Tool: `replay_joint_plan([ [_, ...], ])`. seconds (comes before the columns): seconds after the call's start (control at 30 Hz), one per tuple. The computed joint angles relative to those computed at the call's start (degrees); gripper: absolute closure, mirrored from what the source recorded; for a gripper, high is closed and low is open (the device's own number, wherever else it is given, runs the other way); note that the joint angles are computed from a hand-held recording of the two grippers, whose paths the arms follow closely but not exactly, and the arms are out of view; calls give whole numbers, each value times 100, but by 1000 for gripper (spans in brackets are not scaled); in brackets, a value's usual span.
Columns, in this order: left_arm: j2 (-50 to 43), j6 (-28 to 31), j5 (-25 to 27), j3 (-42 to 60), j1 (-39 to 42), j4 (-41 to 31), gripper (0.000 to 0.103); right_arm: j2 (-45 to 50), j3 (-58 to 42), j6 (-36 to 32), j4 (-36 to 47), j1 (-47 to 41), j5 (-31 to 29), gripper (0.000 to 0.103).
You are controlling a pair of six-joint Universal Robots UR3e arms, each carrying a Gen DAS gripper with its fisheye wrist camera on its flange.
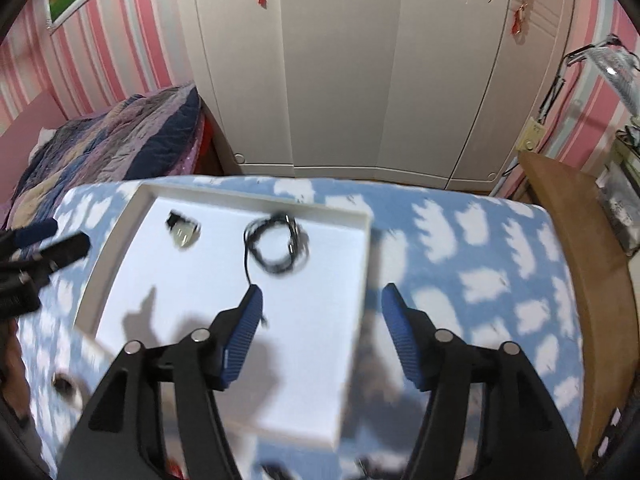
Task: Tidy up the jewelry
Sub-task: 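Move both open tools back from the tray toward the remaining jewelry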
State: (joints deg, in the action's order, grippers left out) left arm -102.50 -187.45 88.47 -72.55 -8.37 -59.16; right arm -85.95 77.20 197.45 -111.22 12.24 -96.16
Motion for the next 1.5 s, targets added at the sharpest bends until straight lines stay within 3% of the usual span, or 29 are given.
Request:
replay_joint_plan([
  [0.13, 946, -234, 148, -810, -200, -74, 6, -1258, 986, 179, 18, 133, -36, 39],
  [0.23, 1640, -237, 464, -1542, -442, 120, 4, -1964, 1576, 351, -85, 332, -110, 33],
  [0.37, 2500, -435, 799, -2387, -792, 252, 3, -2632, 2252, 827, -280, 931, -599, 29],
  [0.47, 2761, -756, 1303, -2665, -1347, 271, 3, -3123, 2653, 1031, -189, 1011, -495, 28],
  [0.67, 2955, -1269, 1506, -2820, -2008, -197, 3, -3529, 2910, 1253, 185, 1373, -660, 28],
  [0.9, 2886, -1466, 1207, -3229, -2164, -64, 3, -3835, 3159, 1012, 642, 1256, -582, 28],
  [1.17, 2815, -1479, 1030, -3693, -2171, 155, 5, -3803, 3702, 886, 467, 1085, -416, 29],
  [1.2, 2788, -1450, 997, -3706, -2177, 164, 7, -3777, 3736, 905, 449, 1082, -407, 29],
  [1.27, 2706, -1359, 864, -3760, -2181, 206, 20, -3734, 3818, 903, 404, 1063, -380, 29],
  [1.5, 2391, -1104, 569, -3801, -2167, 414, 29, -3584, 4000, 831, 324, 983, -344, 30],
])
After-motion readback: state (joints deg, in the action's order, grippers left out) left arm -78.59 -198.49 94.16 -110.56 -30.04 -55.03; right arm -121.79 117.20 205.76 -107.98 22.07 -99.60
